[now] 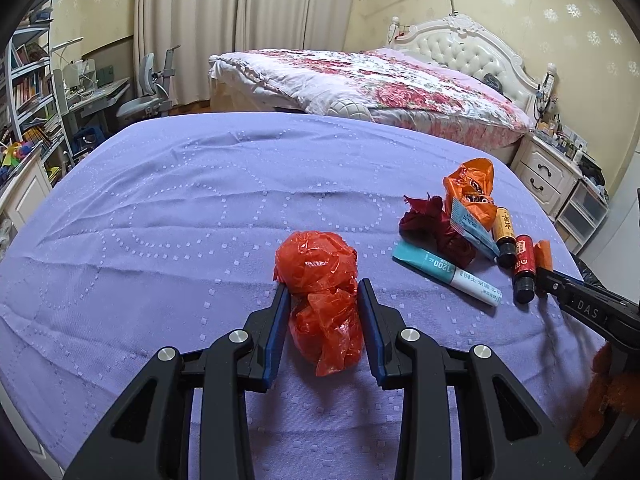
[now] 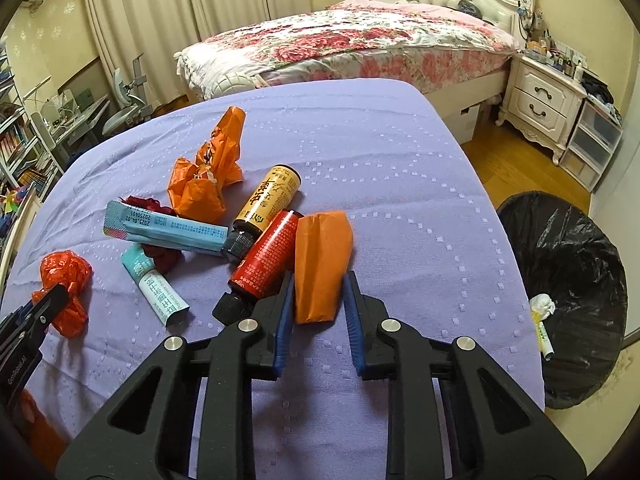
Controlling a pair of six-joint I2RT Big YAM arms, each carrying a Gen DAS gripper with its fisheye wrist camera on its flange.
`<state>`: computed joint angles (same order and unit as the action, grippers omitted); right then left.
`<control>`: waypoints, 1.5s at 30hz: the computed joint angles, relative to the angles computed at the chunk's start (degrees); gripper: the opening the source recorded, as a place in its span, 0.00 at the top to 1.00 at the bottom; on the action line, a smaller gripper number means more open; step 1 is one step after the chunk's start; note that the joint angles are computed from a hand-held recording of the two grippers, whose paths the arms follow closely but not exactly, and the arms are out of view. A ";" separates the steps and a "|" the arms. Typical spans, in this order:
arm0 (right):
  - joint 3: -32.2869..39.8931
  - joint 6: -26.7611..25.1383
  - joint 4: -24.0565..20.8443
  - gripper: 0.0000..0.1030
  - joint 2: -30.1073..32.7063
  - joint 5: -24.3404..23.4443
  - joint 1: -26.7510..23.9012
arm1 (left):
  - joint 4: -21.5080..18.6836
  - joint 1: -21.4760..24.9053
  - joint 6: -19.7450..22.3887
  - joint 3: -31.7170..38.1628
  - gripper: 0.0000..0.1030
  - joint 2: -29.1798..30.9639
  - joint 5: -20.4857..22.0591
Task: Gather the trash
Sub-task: 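Grasp the flat orange packet with the right gripper while the left holds the red bag, then carry the red bag and orange packet with both grippers over the bin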
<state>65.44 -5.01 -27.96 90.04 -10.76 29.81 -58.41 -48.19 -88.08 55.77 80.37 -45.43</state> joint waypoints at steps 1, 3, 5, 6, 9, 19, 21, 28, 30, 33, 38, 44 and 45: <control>-0.23 -0.03 0.20 0.80 -0.24 0.08 -0.06 | 0.09 -0.01 0.10 -0.03 0.66 -0.04 -0.01; -0.54 0.03 0.36 0.80 -0.60 -0.06 -0.22 | 0.24 -0.14 0.38 0.33 0.66 0.26 -0.13; -1.02 0.11 0.59 0.80 -1.12 -0.27 -0.55 | 0.59 -0.31 1.10 0.63 0.66 0.44 -0.30; -1.48 0.18 0.79 0.80 -1.53 -0.41 -0.78 | 0.79 -0.46 1.45 0.88 0.66 0.69 -0.37; -2.16 0.30 0.92 0.80 -2.34 -0.94 -1.63 | 1.62 -1.00 2.87 2.10 0.66 1.93 -0.40; -4.89 -0.14 1.76 0.81 -5.46 -2.88 -5.06 | 4.45 -2.01 8.63 7.63 0.66 6.72 0.67; -5.31 -0.24 2.19 0.81 -6.18 -2.99 -6.05 | 4.99 -2.16 9.99 9.18 0.66 7.73 0.63; -6.18 -0.47 3.53 0.81 -8.13 -2.93 -11.06 | 8.43 -2.29 18.33 16.07 0.66 12.16 0.05; -6.01 -0.38 3.93 0.81 -8.17 -2.69 -12.90 | 9.71 -2.10 20.88 18.41 0.66 13.76 0.44; -5.29 -0.07 4.21 0.81 -7.65 -2.98 -15.87 | 11.60 -1.84 24.79 21.91 0.66 16.26 1.14; -3.99 0.11 5.12 0.81 -6.32 -1.77 -19.14 | 13.58 -0.89 31.13 29.06 0.66 21.73 3.20; -2.29 0.63 6.12 0.80 -3.97 -1.22 -22.05 | 13.84 0.90 36.28 38.00 0.66 28.73 6.86; -1.99 0.79 6.15 0.80 -3.50 -1.34 -22.49 | 13.55 1.06 37.11 39.54 0.66 29.86 7.07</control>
<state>63.45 -4.23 -21.81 86.54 -12.10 7.31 -44.86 -47.13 -50.97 95.31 110.23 -38.36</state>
